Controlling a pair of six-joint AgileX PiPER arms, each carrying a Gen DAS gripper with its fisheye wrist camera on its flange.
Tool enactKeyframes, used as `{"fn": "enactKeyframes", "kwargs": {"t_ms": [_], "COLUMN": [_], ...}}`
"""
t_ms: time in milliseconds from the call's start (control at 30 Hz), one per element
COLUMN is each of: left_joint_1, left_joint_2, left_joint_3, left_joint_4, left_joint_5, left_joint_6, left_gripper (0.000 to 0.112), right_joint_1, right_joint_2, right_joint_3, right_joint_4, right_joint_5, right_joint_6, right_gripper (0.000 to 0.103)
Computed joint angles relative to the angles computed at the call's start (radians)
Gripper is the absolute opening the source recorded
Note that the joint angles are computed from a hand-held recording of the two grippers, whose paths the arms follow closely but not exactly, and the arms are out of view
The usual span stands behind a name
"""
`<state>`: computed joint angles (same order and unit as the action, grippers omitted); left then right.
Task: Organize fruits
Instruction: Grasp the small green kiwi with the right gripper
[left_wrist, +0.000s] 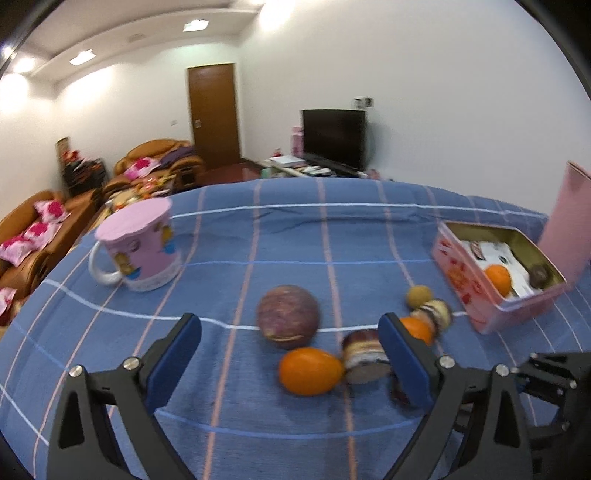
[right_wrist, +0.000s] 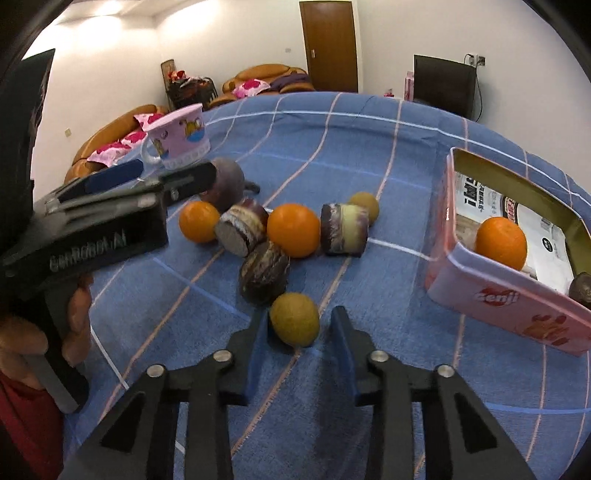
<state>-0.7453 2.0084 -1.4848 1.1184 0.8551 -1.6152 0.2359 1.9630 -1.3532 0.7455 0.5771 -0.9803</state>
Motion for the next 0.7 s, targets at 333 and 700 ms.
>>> {"fn": "enactKeyframes", "kwargs": {"t_ms": [333,700], "left_joint_1": [0.023,-0.014], "left_joint_2": [-0.043,0.123], "left_joint_3": [0.057,-0.216], "left_joint_4": [-0.052,-0.394], "left_joint_5": [-0.295,-0.186], "left_joint_6": [0.113,0.559], "left_gripper": [0.079,0.053], "right_joint_1": [-0.093,-0.162], "right_joint_2": [-0.07,-0.082], "right_joint_3": [0.096,0.094], "right_joint_4": [0.347,0.494], "right_joint_5": [-0.105,-0.142], "right_joint_6": [-0.297,-0.435], "right_gripper": [0.028,0.028]}}
